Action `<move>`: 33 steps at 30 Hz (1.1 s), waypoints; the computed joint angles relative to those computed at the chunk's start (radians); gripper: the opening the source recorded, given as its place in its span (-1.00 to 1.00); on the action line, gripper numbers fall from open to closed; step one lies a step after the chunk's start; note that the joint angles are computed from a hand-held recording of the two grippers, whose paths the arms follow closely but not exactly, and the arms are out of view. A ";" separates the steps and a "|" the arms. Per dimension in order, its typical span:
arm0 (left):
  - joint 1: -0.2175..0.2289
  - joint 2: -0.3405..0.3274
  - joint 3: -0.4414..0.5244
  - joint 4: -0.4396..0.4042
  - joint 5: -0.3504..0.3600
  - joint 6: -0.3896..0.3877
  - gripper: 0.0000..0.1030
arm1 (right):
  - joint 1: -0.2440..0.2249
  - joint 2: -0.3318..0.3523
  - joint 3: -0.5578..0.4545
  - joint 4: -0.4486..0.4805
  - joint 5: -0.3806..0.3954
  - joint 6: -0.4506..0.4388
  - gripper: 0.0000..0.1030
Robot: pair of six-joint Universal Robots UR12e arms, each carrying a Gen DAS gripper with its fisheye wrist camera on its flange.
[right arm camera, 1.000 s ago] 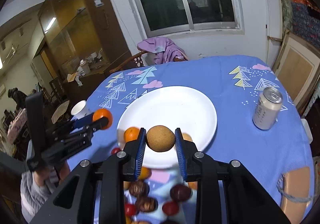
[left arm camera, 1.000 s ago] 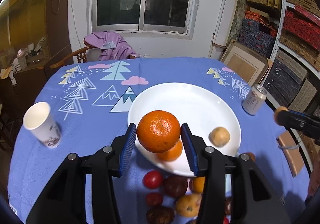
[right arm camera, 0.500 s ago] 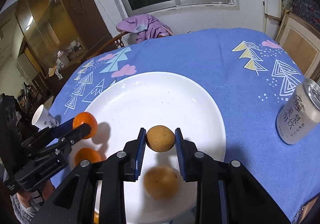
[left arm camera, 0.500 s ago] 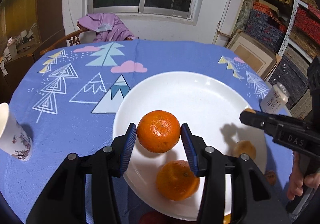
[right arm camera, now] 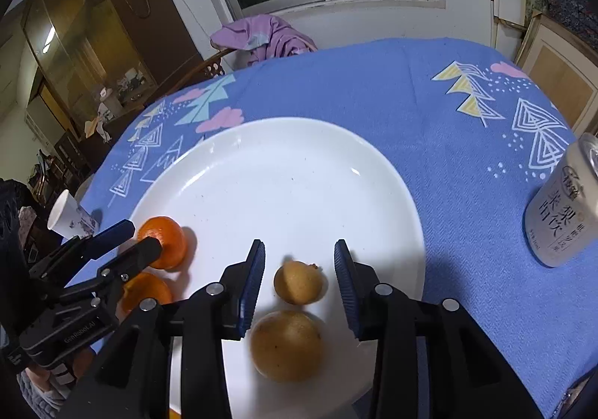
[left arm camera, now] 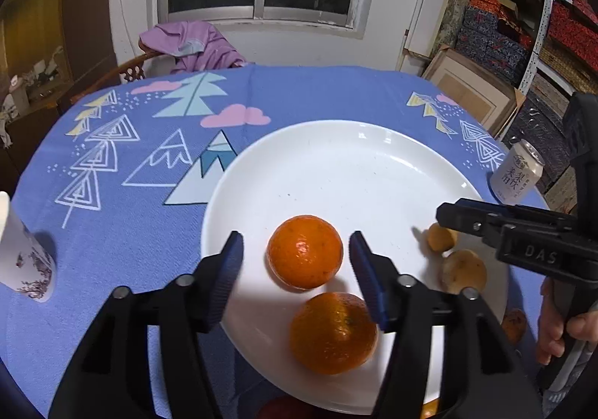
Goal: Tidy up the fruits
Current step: 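Open both tools to release the fruits onto the plate, then grasp a dark brown wrinkled fruit with the left tool while the right tool grasps another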
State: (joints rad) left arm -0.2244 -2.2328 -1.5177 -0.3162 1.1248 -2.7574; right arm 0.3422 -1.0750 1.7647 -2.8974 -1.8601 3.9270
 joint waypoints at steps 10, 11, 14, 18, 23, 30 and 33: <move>0.044 0.079 -0.080 0.154 -0.025 -0.096 0.64 | 0.051 -0.070 0.036 -0.157 -0.076 0.000 0.49; 0.051 0.094 -0.099 0.164 -0.022 -0.096 0.66 | 0.060 -0.080 0.045 -0.174 -0.069 0.000 0.52; 0.069 0.133 -0.172 0.206 -0.010 -0.060 0.75 | 0.095 -0.104 0.069 -0.191 -0.098 -0.012 0.71; 0.104 0.172 -0.279 0.242 0.008 -0.018 0.83 | 0.156 -0.116 0.134 -0.275 -0.183 -0.002 0.90; 0.126 0.201 -0.372 0.251 0.006 0.037 0.83 | 0.214 -0.117 0.231 -0.369 -0.271 0.103 0.91; 0.114 0.205 -0.413 0.292 0.065 0.085 0.84 | 0.224 -0.127 0.292 -0.456 -0.316 0.226 0.93; 0.106 0.198 -0.406 0.271 0.085 0.105 0.84 | 0.217 -0.132 0.298 -0.444 -0.300 0.253 0.93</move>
State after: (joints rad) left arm -0.1184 -2.0345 -1.9234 -0.0452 1.2098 -2.6527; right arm 0.5589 -1.2067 2.0628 -3.3411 -2.1599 4.1797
